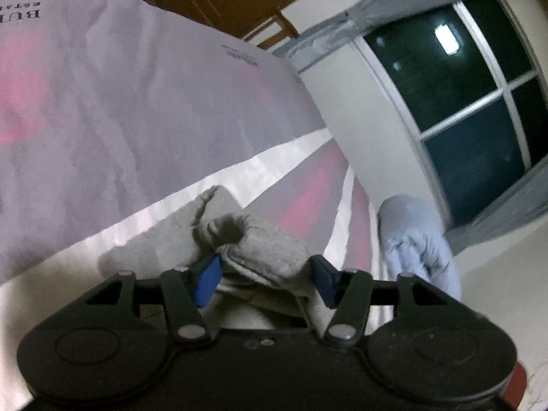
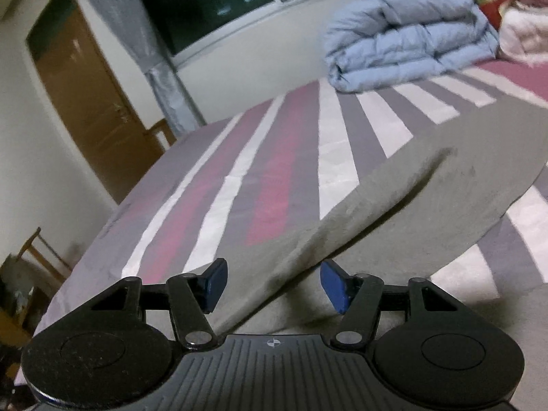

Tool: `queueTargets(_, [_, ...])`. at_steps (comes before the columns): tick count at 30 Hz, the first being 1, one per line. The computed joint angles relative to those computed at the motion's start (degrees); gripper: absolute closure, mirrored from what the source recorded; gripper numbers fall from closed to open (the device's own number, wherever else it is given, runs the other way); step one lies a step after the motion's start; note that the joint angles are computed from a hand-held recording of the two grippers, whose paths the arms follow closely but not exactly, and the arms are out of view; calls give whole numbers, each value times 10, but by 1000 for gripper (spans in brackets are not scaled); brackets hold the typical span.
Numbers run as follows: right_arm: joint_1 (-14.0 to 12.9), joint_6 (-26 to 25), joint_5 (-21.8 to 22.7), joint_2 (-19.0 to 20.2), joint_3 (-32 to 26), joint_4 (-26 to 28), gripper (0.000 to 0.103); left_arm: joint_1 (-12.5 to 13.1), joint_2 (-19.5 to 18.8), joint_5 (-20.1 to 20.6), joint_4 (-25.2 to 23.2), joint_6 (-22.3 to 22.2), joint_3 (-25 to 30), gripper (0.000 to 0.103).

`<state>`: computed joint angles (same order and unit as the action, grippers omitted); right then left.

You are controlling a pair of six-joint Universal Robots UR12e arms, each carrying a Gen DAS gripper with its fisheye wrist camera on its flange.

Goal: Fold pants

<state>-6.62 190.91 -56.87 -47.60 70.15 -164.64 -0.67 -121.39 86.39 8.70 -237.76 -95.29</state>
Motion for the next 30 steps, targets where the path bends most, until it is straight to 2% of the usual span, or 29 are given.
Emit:
queueTargets(2, [2, 8, -5, 10, -14, 5, 42, -9, 0, 24, -15, 4, 10, 56])
queueTargets(5, [5, 10, -10, 15, -20, 8, 42, -19, -3, 61, 10, -27, 11, 55])
queueTargets(10, [6, -1, -14, 10, -13, 7, 42, -16, -8, 66, -7, -57, 20, 52])
queueTargets(14, [6, 8, -15, 17, -29, 19, 42, -11, -6, 66, 4, -91, 13, 54])
queueTargets(15, [6, 8, -17, 17, -30, 21, 42, -8, -6, 57, -5, -92, 14, 58])
queueTargets(16, [6, 9, -15, 19, -35, 27, 42, -5, -7, 46, -10, -97, 15, 68])
queueTargets(17, [7, 12, -15, 20, -38, 34, 42, -3, -7, 41, -14, -103, 15, 71])
queueTargets(19, [7, 23, -15, 23, -45, 45, 42, 0, -8, 32, -23, -108, 16, 87])
queueTargets(21, [7, 36, -14, 26, -53, 68, 49, 1, -10, 28, -20, -111, 16, 89])
queueTargets(22, [7, 40, -15, 27, -58, 80, 62, 0, -8, 28, -30, -105, 17, 89])
queueTargets(24, [5, 54, -3, 31, -63, 99, 67, -2, -5, 27, -23, -97, 14, 89])
queueTargets(26, [5, 54, -8, 31, -65, 110, 68, -6, 0, 32, -23, -97, 10, 69])
queueTargets(27, [5, 55, -7, 32, -65, 111, 68, -8, 1, 40, -24, -97, 10, 64])
queueTargets(29, [5, 57, -8, 35, -68, 116, 68, -13, 1, 52, -33, -94, 12, 33])
queueTargets(30, [6, 57, -9, 36, -70, 120, 68, -15, 0, 56, -36, -93, 15, 37])
